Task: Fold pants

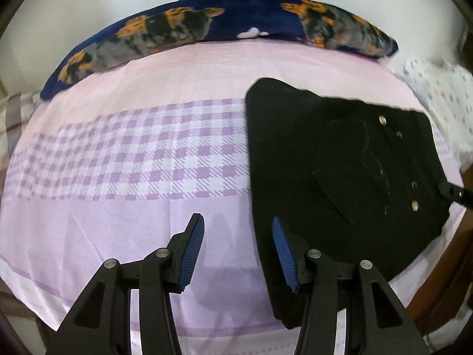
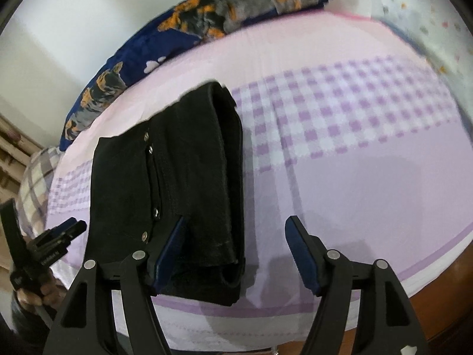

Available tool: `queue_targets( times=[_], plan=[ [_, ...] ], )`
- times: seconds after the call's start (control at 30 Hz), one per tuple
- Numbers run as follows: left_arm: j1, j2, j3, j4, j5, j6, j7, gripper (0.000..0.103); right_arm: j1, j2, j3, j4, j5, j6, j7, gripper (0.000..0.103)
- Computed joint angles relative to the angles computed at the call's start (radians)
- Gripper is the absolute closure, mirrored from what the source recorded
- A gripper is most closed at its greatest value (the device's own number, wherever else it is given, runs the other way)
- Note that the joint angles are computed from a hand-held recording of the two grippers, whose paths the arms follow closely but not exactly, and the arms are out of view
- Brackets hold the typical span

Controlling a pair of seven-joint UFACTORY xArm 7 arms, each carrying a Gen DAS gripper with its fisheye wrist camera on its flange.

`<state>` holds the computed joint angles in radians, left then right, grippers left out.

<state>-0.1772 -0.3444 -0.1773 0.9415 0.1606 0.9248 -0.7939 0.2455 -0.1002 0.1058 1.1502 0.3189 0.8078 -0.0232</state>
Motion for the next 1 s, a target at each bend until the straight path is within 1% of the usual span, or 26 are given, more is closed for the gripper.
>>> queue_targets(
  times=[0.1, 0.27, 0.37, 0.43, 0.53, 0.63, 0.7, 0.8, 0.83, 0.9, 1.0],
  plan=[
    [0.005, -0.013, 0.006, -0.016, -0.006, -0.019, -0.014, 0.053, 0.004, -0.01, 0.01, -0.001, -0.043, -0.045, 0.012, 0.037],
    [0.002, -0.017, 0.018, -0.027, -0.046, -0.041, 0.001, 0.053, 0.005, 0.027, 0.0, 0.053, 0.001, -0.02, -0.015, 0.037],
    [0.007, -0.014, 0.011, -0.024, -0.039, -0.037, -0.006, 0.053, 0.0, 0.03, 0.003, 0.058, -0.02, -0.024, -0.016, 0.037],
    [0.01, -0.017, 0.008, -0.027, -0.03, -0.057, -0.01, 0.053, 0.0, 0.027, 0.006, 0.06, -0.038, -0.043, -0.015, 0.037],
    [0.012, -0.012, 0.004, -0.022, -0.016, -0.08, -0.012, 0.053, 0.006, 0.03, 0.008, 0.07, -0.019, -0.078, -0.044, 0.037],
    [0.005, 0.006, 0.009, -0.007, -0.024, -0.085, 0.01, 0.053, 0.012, 0.048, 0.01, 0.098, 0.01, -0.077, -0.068, 0.038],
    [-0.004, 0.011, 0.024, -0.011, -0.057, -0.099, 0.032, 0.053, 0.011, 0.077, 0.007, 0.135, 0.052, -0.037, -0.089, 0.039],
    [-0.029, 0.01, 0.071, -0.031, -0.184, -0.13, 0.101, 0.053, -0.009, 0.119, -0.002, 0.184, 0.116, 0.052, -0.106, 0.039],
    [-0.032, 0.008, 0.08, -0.039, -0.217, -0.137, 0.115, 0.053, -0.023, 0.148, -0.008, 0.218, 0.159, 0.119, -0.127, 0.039],
    [-0.046, 0.005, 0.109, -0.058, -0.314, -0.157, 0.164, 0.053, -0.051, 0.182, -0.011, 0.25, 0.223, 0.2, -0.158, 0.039],
    [-0.055, 0.008, 0.132, -0.07, -0.421, -0.165, 0.218, 0.053, -0.095, 0.243, -0.013, 0.301, 0.282, 0.332, -0.188, 0.038]
  ],
)
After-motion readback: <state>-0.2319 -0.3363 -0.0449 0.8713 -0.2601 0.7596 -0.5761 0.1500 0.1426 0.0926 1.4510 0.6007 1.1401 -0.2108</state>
